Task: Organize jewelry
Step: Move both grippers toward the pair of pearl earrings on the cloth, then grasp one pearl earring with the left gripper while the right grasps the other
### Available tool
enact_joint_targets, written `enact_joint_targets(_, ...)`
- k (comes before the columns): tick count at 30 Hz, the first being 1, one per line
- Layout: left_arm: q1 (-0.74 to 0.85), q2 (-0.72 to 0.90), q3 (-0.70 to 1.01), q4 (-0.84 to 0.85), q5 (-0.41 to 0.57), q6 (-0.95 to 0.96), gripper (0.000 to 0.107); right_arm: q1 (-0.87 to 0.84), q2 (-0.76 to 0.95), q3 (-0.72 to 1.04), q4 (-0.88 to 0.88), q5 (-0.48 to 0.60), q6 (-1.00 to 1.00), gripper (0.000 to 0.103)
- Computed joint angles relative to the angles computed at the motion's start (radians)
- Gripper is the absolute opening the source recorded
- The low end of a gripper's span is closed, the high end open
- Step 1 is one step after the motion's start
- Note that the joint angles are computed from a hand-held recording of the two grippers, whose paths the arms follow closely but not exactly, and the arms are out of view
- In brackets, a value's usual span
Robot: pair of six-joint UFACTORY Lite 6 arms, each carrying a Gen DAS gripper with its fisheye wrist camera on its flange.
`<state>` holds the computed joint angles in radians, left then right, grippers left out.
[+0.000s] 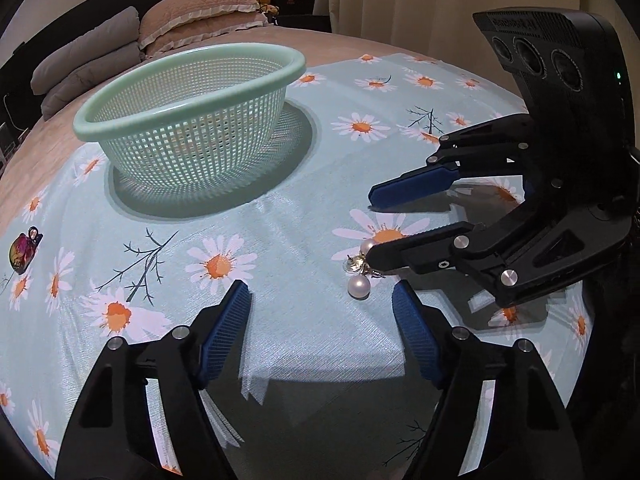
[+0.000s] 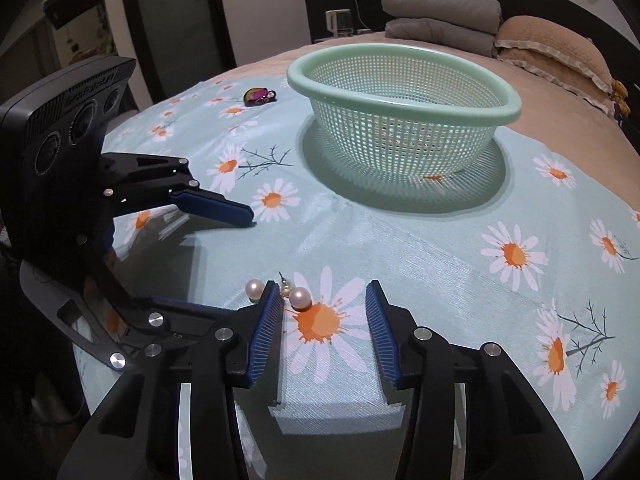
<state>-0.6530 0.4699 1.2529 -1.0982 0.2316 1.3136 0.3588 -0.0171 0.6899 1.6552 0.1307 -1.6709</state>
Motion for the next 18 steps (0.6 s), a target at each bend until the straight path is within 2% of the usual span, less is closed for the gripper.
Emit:
enact_joint_targets(3,-0.005,0.007,0.010,0.012,0.020,0.015,0.064,0.000,0.033,0.030,-0.129,0.020,0.115,0.029)
enact_joint_targets(7,-0.006,0.019,0.037,0.058,0.057,-0.021,0.053,-0.029,0.062,0.057,-0.195,0.071,0.174,0.011)
enact_joint_targets(9,-0.009,0.032,0.059,0.105,0.064,-0.066,0.052,-0.036,0.057,0.052,-0.190,0.081,0.168,0.011)
enact_joint_targets(16,-0.030,0.110,0.184,0.291,0.110,-0.248,0.024,-0.071,-0.001,0.002,-0.247,0.084,0.233,0.011)
enact_joint_targets(18,-0.036,0.123,0.203,0.321,0.111,-0.284,0.021,-0.088,-0.019,-0.013,-0.255,0.085,0.244,0.011)
